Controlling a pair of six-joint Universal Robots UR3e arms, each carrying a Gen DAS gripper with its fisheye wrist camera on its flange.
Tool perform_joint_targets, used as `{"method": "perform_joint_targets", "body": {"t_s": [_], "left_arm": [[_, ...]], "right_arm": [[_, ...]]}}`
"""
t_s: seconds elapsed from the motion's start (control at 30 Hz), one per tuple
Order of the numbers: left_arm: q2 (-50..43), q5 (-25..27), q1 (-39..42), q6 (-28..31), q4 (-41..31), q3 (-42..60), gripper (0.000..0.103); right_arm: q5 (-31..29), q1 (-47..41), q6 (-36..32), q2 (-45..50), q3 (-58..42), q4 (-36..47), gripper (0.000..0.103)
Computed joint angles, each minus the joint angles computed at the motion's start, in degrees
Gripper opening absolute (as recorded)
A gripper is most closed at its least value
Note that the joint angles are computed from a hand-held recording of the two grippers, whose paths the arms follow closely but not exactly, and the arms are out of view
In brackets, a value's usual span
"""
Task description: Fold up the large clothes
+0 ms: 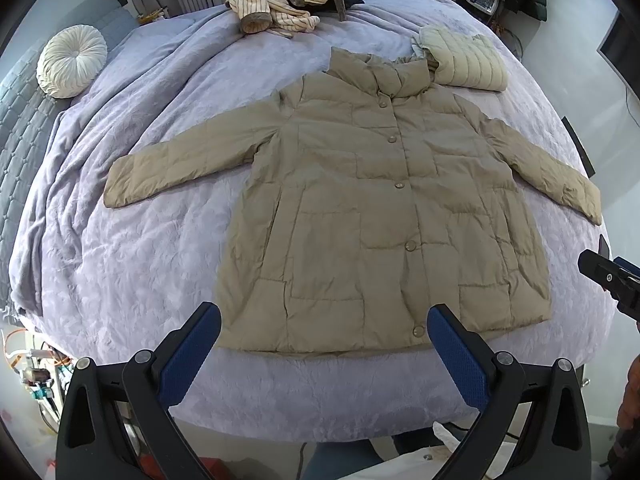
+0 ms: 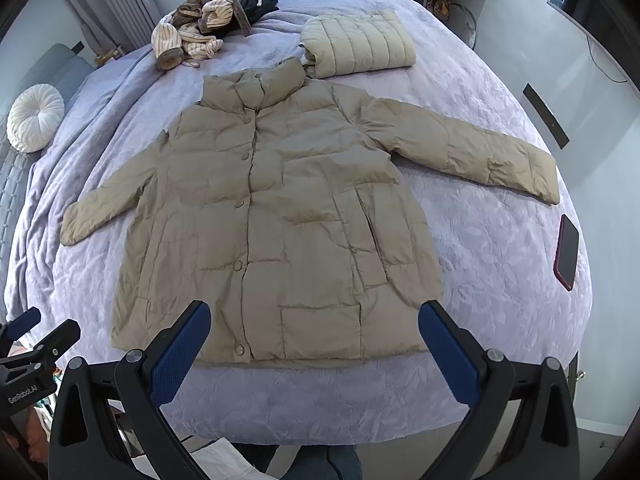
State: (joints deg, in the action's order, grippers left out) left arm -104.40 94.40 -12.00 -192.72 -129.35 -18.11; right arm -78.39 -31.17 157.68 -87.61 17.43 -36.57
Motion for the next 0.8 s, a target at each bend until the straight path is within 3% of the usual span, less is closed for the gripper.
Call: {"method": "perform_joint_targets", "body": {"t_s": [0.53,0.63,0.8], "left_arm": [[3.11,0.39,-0.05,-0.05,3.62,-7.38,0.103],[0.80,0.13,0.63,0.70,1.01,-2.70,0.103],[1.44,0.12,0.66,0.83,1.96,-4.40,0.103]], "right_arm": [[-0.82,1.17,1.94,-0.59,3.24,-1.74,0.103],[-0.75,1.00,1.69,-1.31,4.57,-2.43,0.103],[-1.02,1.62,2.36,-1.70,6.50,-3.79,0.103]]}}
